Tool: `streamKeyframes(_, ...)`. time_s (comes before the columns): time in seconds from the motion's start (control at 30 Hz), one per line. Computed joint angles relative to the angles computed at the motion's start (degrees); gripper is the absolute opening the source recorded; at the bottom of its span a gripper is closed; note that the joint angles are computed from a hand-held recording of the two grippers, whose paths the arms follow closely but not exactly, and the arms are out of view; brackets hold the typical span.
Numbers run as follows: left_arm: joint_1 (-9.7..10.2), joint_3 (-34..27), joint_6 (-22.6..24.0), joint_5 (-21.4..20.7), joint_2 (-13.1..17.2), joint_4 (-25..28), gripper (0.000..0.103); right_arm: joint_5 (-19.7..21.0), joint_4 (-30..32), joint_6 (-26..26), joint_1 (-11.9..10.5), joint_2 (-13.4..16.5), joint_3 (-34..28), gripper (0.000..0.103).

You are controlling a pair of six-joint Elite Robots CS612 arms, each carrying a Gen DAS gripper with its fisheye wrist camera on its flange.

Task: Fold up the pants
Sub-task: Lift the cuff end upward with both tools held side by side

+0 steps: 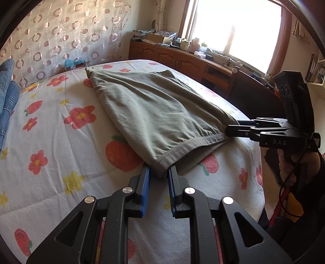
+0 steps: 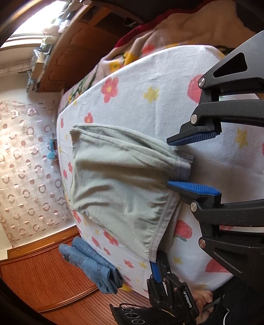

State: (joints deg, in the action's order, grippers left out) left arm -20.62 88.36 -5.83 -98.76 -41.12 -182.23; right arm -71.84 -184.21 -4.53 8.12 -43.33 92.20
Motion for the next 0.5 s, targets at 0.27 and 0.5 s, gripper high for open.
streamKeyframes(0.27,-0.03,0.02,-0.19,0.13,-0.05,-0.89,0.014,-0.60,-1.37,-2.39,0.64,0.60,-0.18,0.023)
streamKeyframes(0.5,-0.06,-0.26,0.36,1.32,-1.08,-4.33,0.011,5.60,-2.85,-0.87,-0.73,0.61,-0.47,0.012)
